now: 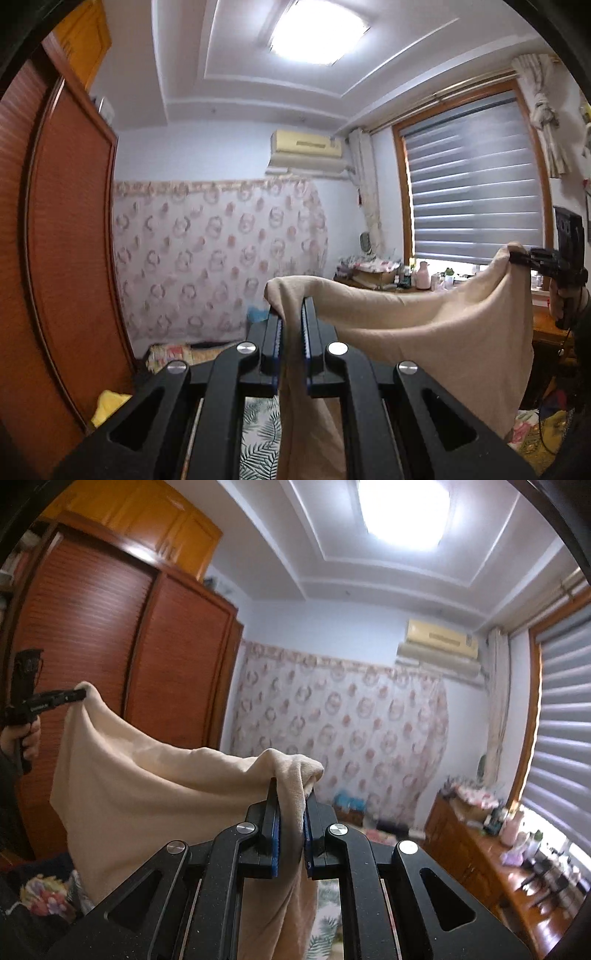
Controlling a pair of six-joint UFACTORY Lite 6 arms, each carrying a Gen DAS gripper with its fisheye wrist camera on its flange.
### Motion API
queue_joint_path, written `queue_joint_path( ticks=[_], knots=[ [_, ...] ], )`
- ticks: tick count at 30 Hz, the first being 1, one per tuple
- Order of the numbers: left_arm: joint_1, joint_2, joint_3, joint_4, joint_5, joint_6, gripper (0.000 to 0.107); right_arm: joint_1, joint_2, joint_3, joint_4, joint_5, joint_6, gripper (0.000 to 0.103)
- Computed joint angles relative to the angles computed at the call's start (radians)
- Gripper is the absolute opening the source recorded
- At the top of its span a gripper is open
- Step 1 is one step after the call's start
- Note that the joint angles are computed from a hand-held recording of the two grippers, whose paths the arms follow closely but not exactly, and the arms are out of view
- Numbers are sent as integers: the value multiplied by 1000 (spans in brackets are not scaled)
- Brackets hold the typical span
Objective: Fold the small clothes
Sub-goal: 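Lift the held hem with both tools, fold it over toward the collar, release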
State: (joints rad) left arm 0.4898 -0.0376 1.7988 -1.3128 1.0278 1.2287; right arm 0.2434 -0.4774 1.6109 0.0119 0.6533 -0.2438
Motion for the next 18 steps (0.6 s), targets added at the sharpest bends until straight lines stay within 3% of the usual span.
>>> queue_joint_path(
  ticks=[5,10,14,18],
  knots=[
    [-177,133,-89,12,-253,120,6,-154,98,-233,458,-187,-452,7],
    [-314,348,-16,53,-449,135,6,-192,368,-240,727,-305,-733,7],
    [-406,562,142,181,-566,25,6,-201,632,-102,780,-365,-801,7],
    [-467,866,493,510,-566,-314,6,-209,941,165,670,-346,-694,7]
  ],
)
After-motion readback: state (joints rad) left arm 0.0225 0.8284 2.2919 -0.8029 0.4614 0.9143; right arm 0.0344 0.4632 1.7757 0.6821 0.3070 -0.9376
